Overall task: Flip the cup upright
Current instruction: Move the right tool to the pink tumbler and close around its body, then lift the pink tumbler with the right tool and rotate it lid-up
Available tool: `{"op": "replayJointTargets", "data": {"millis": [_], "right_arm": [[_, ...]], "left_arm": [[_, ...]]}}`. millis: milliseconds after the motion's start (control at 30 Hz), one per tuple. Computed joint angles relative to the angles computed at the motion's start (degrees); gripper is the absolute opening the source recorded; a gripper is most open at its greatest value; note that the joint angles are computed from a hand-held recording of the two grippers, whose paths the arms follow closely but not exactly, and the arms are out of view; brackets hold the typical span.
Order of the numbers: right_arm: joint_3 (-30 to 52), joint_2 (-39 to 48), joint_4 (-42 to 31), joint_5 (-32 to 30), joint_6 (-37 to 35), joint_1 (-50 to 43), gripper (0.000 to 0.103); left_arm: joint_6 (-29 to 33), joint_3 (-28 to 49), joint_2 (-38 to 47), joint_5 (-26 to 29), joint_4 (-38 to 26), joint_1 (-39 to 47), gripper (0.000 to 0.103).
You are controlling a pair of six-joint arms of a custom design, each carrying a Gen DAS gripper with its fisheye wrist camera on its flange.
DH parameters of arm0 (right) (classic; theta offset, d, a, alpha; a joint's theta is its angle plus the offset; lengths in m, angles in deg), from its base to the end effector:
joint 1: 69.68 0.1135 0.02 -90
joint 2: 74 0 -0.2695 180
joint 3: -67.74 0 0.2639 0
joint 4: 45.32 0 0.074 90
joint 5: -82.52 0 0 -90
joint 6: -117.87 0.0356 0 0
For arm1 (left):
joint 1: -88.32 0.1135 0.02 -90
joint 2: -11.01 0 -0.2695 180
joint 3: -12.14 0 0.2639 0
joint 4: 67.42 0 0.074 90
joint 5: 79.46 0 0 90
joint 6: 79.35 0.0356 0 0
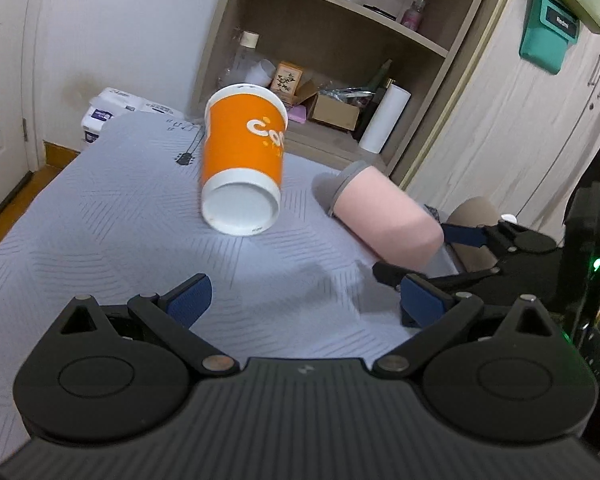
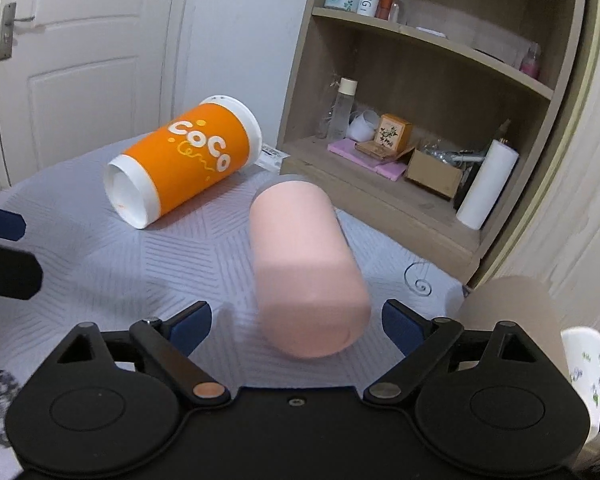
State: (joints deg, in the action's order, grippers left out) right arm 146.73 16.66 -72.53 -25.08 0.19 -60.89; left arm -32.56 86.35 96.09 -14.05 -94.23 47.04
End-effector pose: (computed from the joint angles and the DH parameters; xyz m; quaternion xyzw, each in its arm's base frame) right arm 0.3596 0.0665 0.2619 -0.3417 0.8261 0.0662 0.4432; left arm 0.2655 -0.2133 0.2672 -0.1086 0.8753 -0.1481 0.4474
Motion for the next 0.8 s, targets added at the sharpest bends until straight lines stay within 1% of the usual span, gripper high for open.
{"op": "replayJointTargets", "data": {"millis": [33,133,167,233,400,500,800], "right_arm": [[0.29,0.60,0.46,0.55,-0.15,0.17,0.092],[2.42,2.67,-1.34,2.17,-1.21,0.59,0.067],[2.79,2.84,-1.88,2.63,-1.23,0.70,0.067],[2.73,2.13,-2.86,1.61,-0.38,0.48,0.067],[0.04,-1.87,-3.68,0.59,0.71,0.20,0.067],[-0.51,-3.72,-6.52,0.44,2.71,-0.46,0.067],[-7.37,-14.14,-11.77,-2.10,5.92,-3.06,0.067]], "left_arm": [[0.06,0.75,0.70,0.14,-0.22,0.37,0.102],[0.16,2.64,2.41,1.75,-1.31,1.27,0.102],[-0.01,2.80,2.55,2.15,-1.45,1.32,0.102],[-0.30,3.26,2.74,2.54,-1.87,1.23,0.102],[-0.62,3.81,2.63,3.29,-2.47,0.58,0.102],[-1.38,3.94,2.43,2.88,-3.26,-0.23,0.102],[-3.35,3.79,1.63,3.35,-5.21,-3.37,0.102]]}}
